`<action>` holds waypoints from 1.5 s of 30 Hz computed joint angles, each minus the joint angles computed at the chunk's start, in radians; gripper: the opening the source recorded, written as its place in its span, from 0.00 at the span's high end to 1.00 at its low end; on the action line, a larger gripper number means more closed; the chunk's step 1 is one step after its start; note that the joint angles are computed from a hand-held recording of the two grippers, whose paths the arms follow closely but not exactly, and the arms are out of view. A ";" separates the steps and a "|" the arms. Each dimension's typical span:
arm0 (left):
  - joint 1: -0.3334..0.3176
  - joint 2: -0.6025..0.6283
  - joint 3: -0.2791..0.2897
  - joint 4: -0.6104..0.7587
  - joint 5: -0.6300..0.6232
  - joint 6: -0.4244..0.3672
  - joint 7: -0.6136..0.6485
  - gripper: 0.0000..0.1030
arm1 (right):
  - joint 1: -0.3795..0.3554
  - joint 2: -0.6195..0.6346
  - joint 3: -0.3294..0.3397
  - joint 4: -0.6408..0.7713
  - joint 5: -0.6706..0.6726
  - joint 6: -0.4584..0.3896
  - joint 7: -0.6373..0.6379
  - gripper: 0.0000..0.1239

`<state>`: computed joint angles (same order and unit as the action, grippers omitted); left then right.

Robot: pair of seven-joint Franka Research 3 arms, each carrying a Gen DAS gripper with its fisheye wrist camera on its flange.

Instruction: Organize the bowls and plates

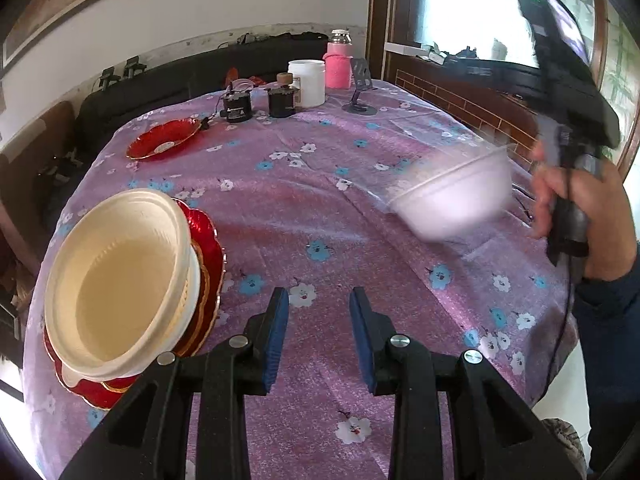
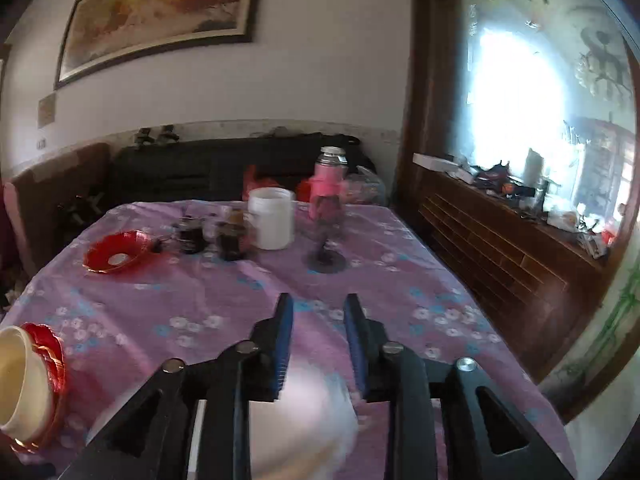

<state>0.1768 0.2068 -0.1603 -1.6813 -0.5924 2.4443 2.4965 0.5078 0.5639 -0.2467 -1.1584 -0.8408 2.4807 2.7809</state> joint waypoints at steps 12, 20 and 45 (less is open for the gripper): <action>-0.005 0.020 -0.010 0.034 0.039 -0.007 -0.045 0.69 | -0.268 -0.255 0.239 -0.459 0.402 0.397 -0.204 0.57; -0.004 0.100 -0.035 0.201 0.022 -0.241 -0.057 0.69 | -0.464 -0.349 0.452 -0.645 0.945 0.406 -0.761 0.57; -0.156 0.442 -0.097 0.708 0.366 -0.391 -0.317 0.90 | -0.295 -0.496 0.297 -0.886 1.243 0.492 -0.908 0.57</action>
<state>0.0210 0.6489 -0.2573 -0.9730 -0.2263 2.0531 2.1800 0.2124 0.0675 0.0508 -2.0444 0.4017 2.9732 1.8729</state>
